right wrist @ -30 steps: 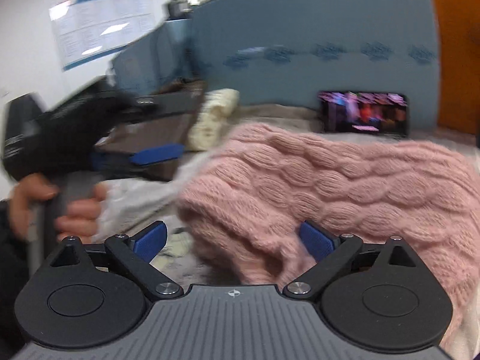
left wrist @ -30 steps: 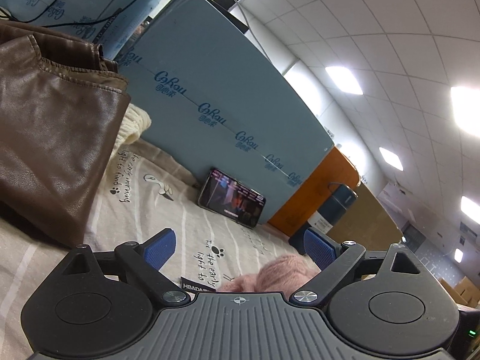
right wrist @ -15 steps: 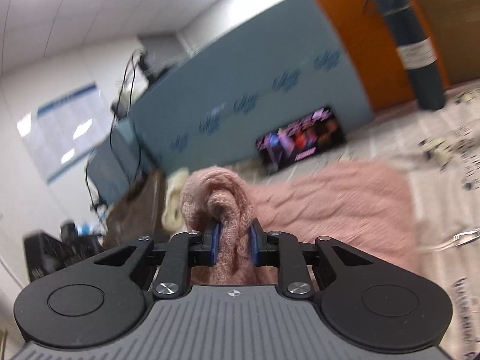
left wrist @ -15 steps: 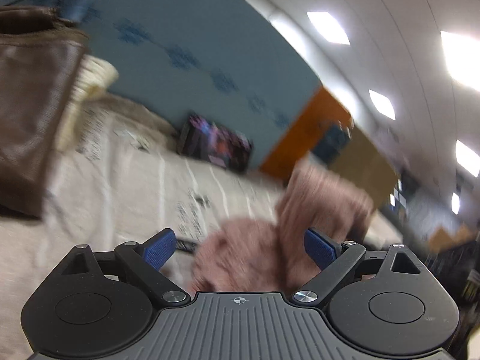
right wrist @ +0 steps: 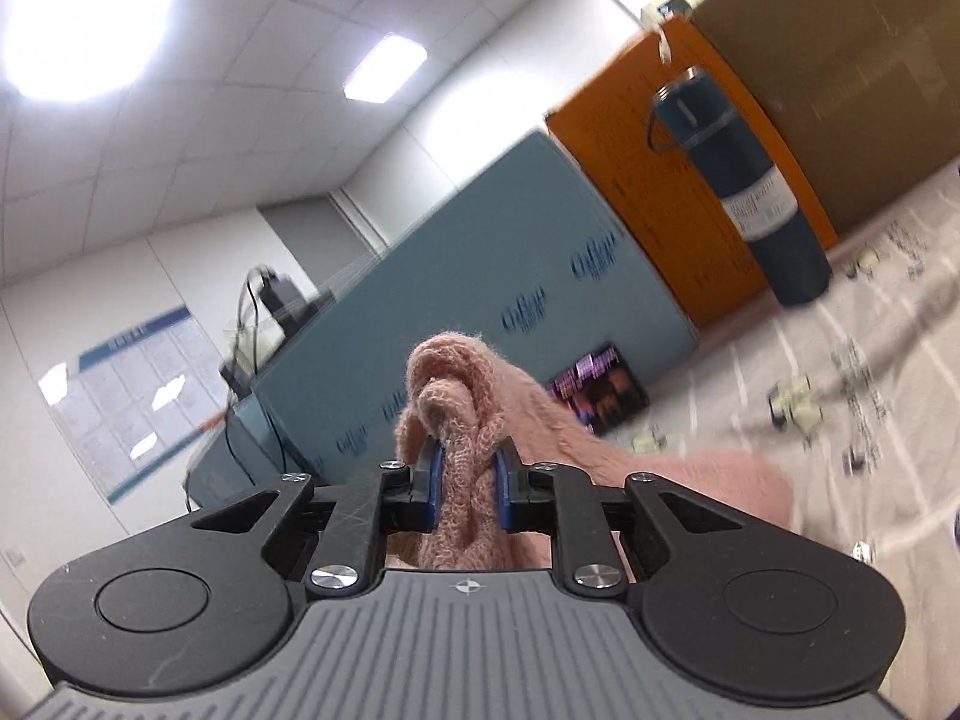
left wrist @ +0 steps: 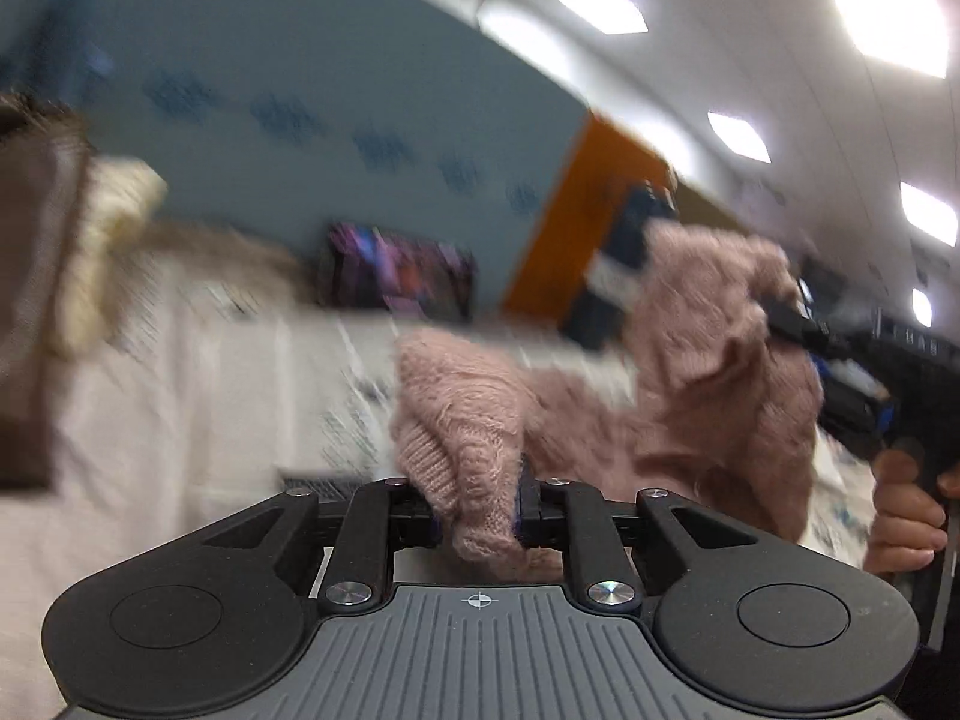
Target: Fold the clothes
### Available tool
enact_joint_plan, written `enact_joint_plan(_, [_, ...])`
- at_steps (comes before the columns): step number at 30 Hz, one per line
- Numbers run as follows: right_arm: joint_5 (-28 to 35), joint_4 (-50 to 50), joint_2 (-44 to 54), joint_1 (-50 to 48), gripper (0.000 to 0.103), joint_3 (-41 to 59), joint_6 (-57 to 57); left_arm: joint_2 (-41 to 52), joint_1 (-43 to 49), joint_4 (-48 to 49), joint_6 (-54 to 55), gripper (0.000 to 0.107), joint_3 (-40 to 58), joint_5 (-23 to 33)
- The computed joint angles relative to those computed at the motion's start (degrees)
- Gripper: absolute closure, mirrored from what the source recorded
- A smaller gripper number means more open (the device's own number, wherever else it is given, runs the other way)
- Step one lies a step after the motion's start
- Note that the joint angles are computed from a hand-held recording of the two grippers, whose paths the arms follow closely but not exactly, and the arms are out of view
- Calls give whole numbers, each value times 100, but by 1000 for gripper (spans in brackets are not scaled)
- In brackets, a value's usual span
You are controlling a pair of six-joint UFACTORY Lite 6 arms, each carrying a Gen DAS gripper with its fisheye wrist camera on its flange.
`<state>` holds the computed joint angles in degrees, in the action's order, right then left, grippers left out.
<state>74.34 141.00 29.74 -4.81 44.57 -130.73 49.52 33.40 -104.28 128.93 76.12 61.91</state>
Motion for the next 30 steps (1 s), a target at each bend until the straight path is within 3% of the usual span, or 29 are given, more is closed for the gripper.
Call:
enact_joint_plan(5, [326, 203, -227, -214, 90, -103, -32, -361, 430, -1096, 760, 90, -676, 454])
enact_joint_plan(8, [447, 258, -203, -375, 90, -265, -177, -495, 484, -1571, 983, 89, -901, 331])
enact_joint_plan(11, [378, 391, -75, -565, 91, -479, -396, -400, 501, -1263, 581, 89, -672, 96])
enact_joint_plan(19, [-1076, 208, 153, -1129, 90, -604, -484, -240, 326, -1096, 312, 86, -409, -461])
enact_joint_plan(21, [-1236, 43, 161, -1224, 83, -616, -570, -198, 310, -1155, 327, 86, -403, -510])
enact_joint_plan(23, [-1332, 428, -10, -1190, 47, -764, -829, -177, 268, -1227, 328, 85, -373, -603])
enact_joint_plan(27, [-1421, 1489, -301, -992, 33, -1013, -1613, -117, 235, -1201, 237, 85, -281, -735])
enact_joint_plan(30, [-1332, 1390, -354, -857, 26, -1045, -2087, -109, 209, -1215, 251, 85, -270, -811])
